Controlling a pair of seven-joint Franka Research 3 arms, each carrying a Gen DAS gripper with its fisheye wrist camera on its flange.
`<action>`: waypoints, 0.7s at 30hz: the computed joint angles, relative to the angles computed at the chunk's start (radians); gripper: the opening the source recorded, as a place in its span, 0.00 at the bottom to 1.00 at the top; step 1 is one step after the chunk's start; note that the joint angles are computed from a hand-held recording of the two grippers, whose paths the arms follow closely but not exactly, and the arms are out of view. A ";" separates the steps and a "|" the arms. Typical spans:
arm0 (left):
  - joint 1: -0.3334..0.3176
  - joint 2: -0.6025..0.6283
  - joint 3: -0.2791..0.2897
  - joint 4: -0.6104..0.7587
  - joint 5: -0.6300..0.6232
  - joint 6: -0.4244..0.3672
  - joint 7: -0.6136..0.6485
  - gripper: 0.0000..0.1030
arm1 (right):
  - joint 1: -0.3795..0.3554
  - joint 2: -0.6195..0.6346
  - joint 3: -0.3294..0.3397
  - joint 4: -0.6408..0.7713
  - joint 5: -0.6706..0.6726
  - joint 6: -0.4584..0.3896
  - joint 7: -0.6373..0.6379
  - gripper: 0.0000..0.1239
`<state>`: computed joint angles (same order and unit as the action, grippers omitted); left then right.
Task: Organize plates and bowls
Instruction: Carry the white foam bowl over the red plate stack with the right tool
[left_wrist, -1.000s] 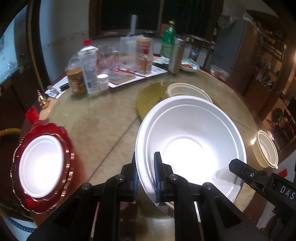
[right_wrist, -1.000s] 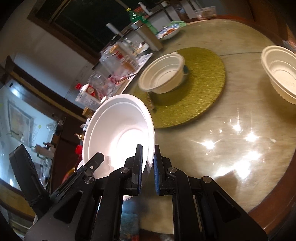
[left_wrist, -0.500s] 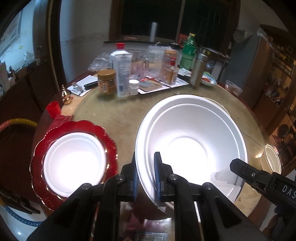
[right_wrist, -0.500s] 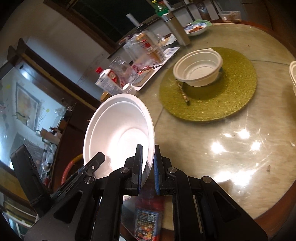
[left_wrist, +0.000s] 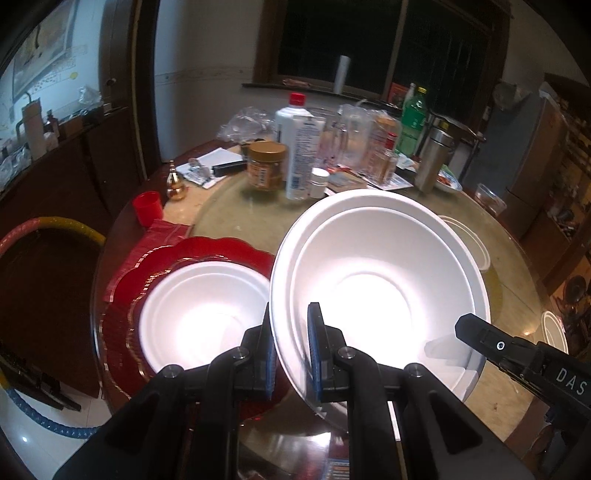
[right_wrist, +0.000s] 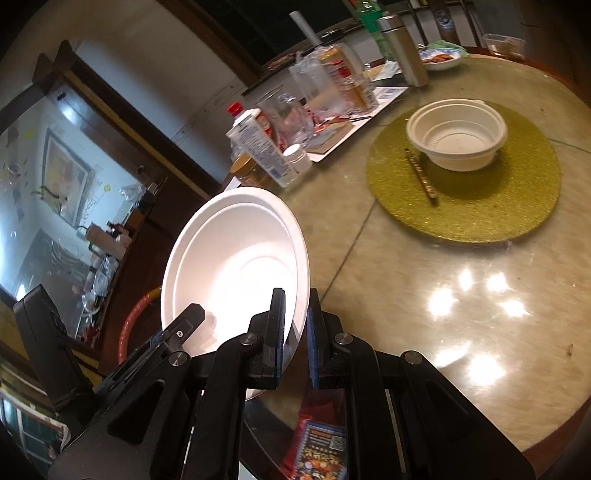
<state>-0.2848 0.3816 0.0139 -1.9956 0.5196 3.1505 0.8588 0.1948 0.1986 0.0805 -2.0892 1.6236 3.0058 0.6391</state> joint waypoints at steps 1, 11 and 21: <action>-0.010 -0.002 0.017 -0.003 0.005 0.003 -0.009 0.13 | 0.002 0.005 0.001 0.007 -0.009 -0.001 0.004 0.08; -0.021 -0.011 0.076 -0.016 0.028 0.015 -0.061 0.13 | 0.015 0.065 0.035 0.066 -0.156 0.016 0.107 0.08; 0.003 -0.009 0.085 -0.025 0.030 0.018 -0.067 0.13 | 0.006 0.102 0.087 0.084 -0.348 0.076 0.245 0.08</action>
